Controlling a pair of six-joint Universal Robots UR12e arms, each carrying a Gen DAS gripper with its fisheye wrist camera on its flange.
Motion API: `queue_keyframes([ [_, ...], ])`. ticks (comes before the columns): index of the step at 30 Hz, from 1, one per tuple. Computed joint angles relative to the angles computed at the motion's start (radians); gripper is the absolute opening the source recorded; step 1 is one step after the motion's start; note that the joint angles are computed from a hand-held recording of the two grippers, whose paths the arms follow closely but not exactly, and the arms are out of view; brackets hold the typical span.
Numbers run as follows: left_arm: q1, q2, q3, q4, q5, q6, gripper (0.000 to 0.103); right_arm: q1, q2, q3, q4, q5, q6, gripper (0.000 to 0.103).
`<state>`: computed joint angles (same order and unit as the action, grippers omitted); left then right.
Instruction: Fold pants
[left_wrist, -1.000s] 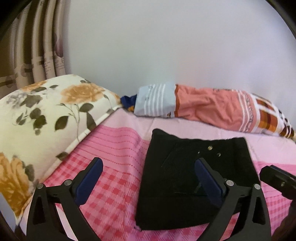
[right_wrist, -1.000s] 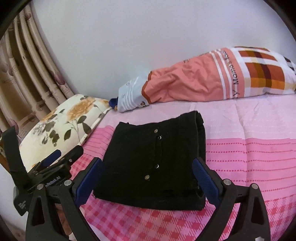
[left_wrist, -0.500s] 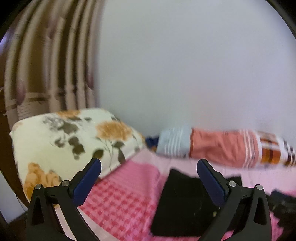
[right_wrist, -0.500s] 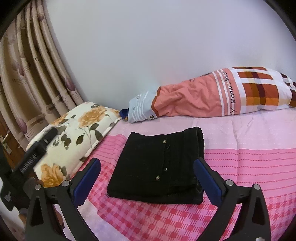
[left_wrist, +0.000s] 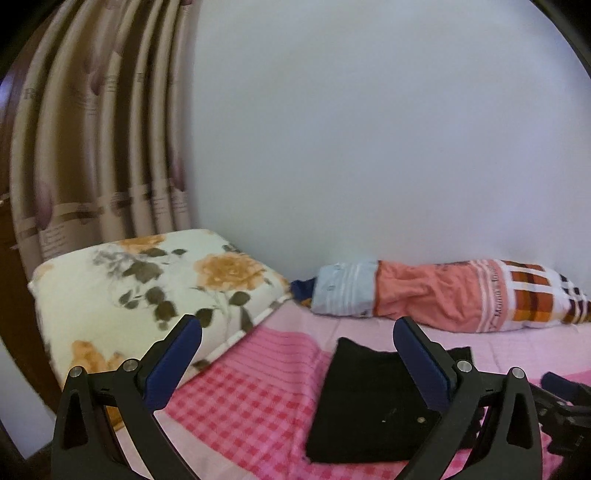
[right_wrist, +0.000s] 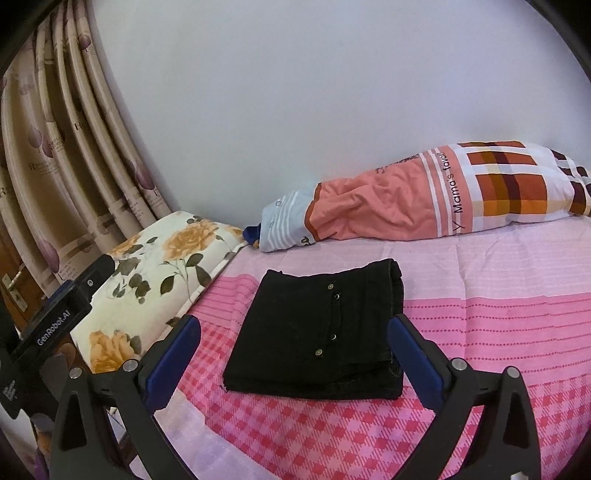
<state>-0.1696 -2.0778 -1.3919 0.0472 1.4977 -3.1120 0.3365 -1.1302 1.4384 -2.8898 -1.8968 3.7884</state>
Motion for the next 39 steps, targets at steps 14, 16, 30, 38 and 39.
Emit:
queue_keyframes([
  [14,0.023,0.015,0.000,-0.150,-0.125,-0.015,0.103,0.008,0.000,-0.003,0.033,0.002,0.004,0.102],
  [16,0.024,0.013,0.002,-0.158,-0.126,-0.019,0.103,0.009,0.002,-0.007,0.035,0.001,0.003,0.102],
  [30,0.015,-0.001,0.010,-0.181,-0.130,0.021,0.103,0.005,0.003,-0.006,0.055,0.010,0.014,0.102],
  [38,0.014,-0.008,0.018,-0.203,-0.136,0.020,0.103,0.000,0.006,-0.004,0.063,0.015,0.007,0.102],
  [39,0.013,-0.009,0.019,-0.203,-0.137,0.021,0.103,0.000,0.007,-0.005,0.063,0.015,0.004,0.102],
])
